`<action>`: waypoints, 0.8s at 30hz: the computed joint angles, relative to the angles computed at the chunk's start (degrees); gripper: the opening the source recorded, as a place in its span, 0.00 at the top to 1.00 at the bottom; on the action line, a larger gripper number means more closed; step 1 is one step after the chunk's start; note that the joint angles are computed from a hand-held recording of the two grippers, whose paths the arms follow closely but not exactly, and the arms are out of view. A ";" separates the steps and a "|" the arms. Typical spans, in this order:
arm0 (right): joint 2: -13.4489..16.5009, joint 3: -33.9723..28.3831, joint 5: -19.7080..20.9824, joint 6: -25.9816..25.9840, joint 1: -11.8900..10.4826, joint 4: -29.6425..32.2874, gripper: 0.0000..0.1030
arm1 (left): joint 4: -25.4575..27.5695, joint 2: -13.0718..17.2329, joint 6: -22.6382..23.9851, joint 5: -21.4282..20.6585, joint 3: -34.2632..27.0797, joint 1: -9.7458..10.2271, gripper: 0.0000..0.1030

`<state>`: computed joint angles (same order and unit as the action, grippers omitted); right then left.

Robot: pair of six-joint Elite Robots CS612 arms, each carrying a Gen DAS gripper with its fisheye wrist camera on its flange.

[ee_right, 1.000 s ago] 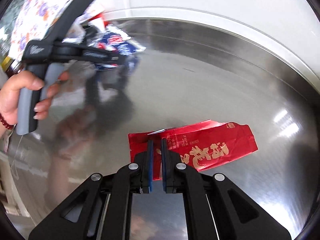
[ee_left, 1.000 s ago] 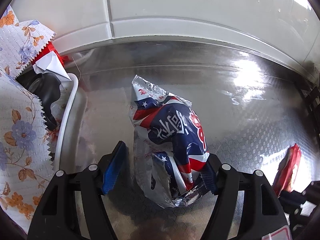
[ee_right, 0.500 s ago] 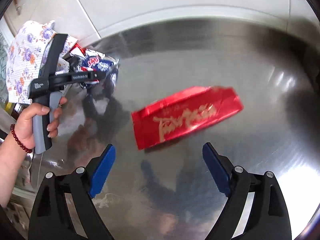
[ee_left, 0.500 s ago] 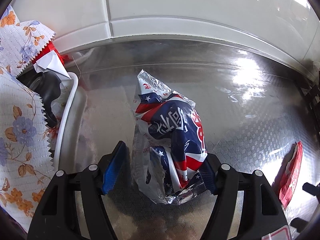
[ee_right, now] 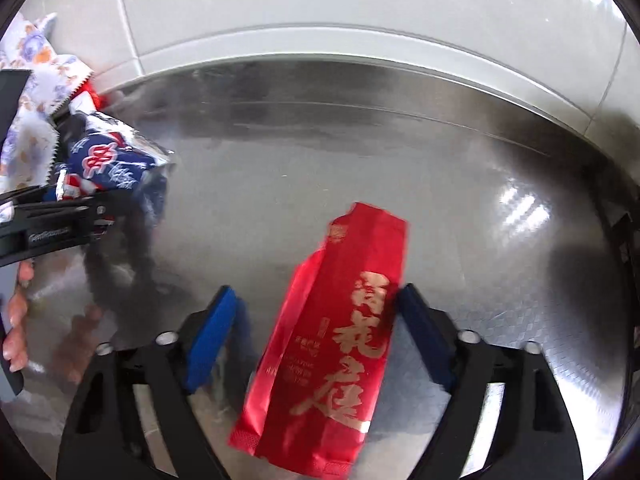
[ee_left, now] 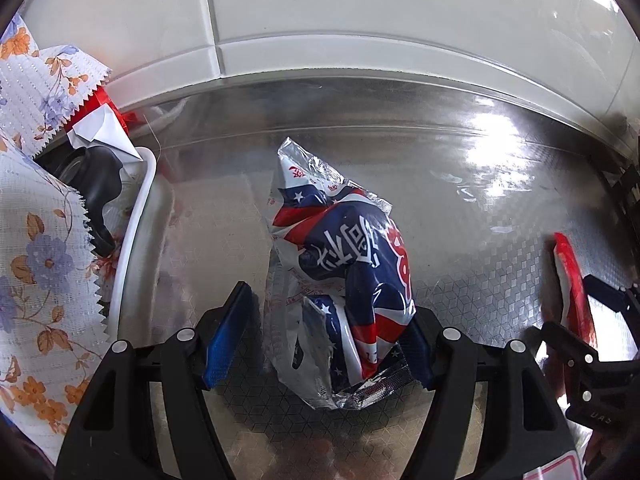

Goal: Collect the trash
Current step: 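Hold the snack bag in the left gripper while the right grasps the red packet, then lift the snack bag and red packet and carry both down over the yellow bin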

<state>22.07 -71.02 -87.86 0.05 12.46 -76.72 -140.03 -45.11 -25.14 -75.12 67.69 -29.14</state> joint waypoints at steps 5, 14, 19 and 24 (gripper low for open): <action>0.75 -1.95 1.97 0.61 -0.10 0.43 0.62 | -1.40 -0.20 0.62 -0.15 0.63 -0.11 0.46; 1.13 -3.85 5.72 3.89 -1.09 2.33 0.69 | -4.05 -1.16 0.52 1.05 2.48 -0.65 0.62; 1.29 -4.46 6.51 4.40 -1.12 3.11 0.70 | -5.72 -2.66 0.39 1.83 4.93 -1.19 0.63; 1.34 -5.20 6.19 4.62 -0.69 3.71 0.70 | -7.50 -4.96 0.46 1.87 8.35 -2.03 0.63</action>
